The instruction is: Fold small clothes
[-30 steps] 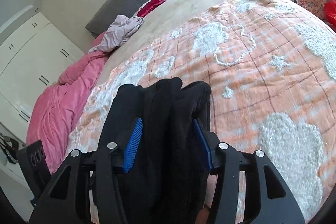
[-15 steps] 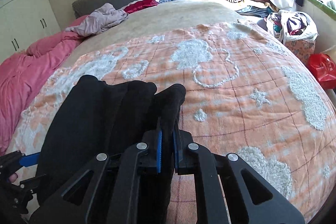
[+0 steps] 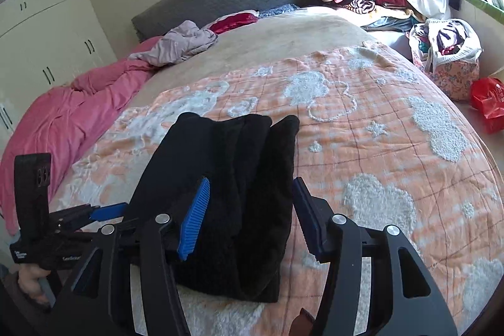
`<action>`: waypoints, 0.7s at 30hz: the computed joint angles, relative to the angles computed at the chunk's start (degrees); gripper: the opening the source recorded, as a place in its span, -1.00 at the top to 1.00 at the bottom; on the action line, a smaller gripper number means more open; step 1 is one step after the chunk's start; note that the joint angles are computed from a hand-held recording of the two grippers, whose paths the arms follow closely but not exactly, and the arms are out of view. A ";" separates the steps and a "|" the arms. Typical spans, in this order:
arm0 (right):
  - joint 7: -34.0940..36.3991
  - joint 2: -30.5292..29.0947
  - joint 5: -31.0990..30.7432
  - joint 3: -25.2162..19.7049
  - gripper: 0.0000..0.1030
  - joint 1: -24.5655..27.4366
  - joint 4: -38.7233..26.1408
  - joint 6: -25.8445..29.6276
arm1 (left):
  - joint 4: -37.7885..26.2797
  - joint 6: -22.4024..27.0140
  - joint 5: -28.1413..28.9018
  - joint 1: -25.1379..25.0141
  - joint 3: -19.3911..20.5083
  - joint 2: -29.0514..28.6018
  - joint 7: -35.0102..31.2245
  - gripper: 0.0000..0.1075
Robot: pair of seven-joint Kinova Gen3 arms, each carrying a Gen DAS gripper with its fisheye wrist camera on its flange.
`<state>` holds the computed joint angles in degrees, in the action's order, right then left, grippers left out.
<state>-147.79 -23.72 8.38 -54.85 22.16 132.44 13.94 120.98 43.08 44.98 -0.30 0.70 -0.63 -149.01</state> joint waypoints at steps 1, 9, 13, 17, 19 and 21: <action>-0.02 -0.56 0.11 -1.42 -0.03 0.13 -0.56 1.35 | 0.17 -0.02 -0.20 0.01 -0.01 -0.22 -0.04 -0.07; -1.32 -0.60 -1.28 -11.47 -0.03 4.77 -1.86 5.29 | 1.35 0.80 -0.31 -0.41 -0.96 -1.38 -0.19 -0.07; -2.57 -3.44 -4.23 -13.95 -0.13 9.48 -1.71 6.75 | 1.60 1.44 1.00 -1.39 -2.12 -1.75 -0.46 -0.08; -2.94 -1.47 -8.05 -7.80 -0.55 5.03 1.84 2.40 | 1.53 2.09 1.51 -2.29 -2.45 -1.14 -0.63 -0.08; -2.93 0.73 -7.81 -6.90 -0.23 3.70 2.79 -0.04 | 1.52 1.90 1.02 -2.25 -2.00 -0.44 -0.20 -0.08; -2.50 3.42 -7.46 -4.72 0.50 0.85 3.84 -3.51 | 1.59 1.83 0.79 -2.18 -1.55 -0.04 -0.16 -0.08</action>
<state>-150.29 -20.30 0.92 -59.57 23.01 136.28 10.43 122.57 44.91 45.77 -2.48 -0.85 -0.66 -149.17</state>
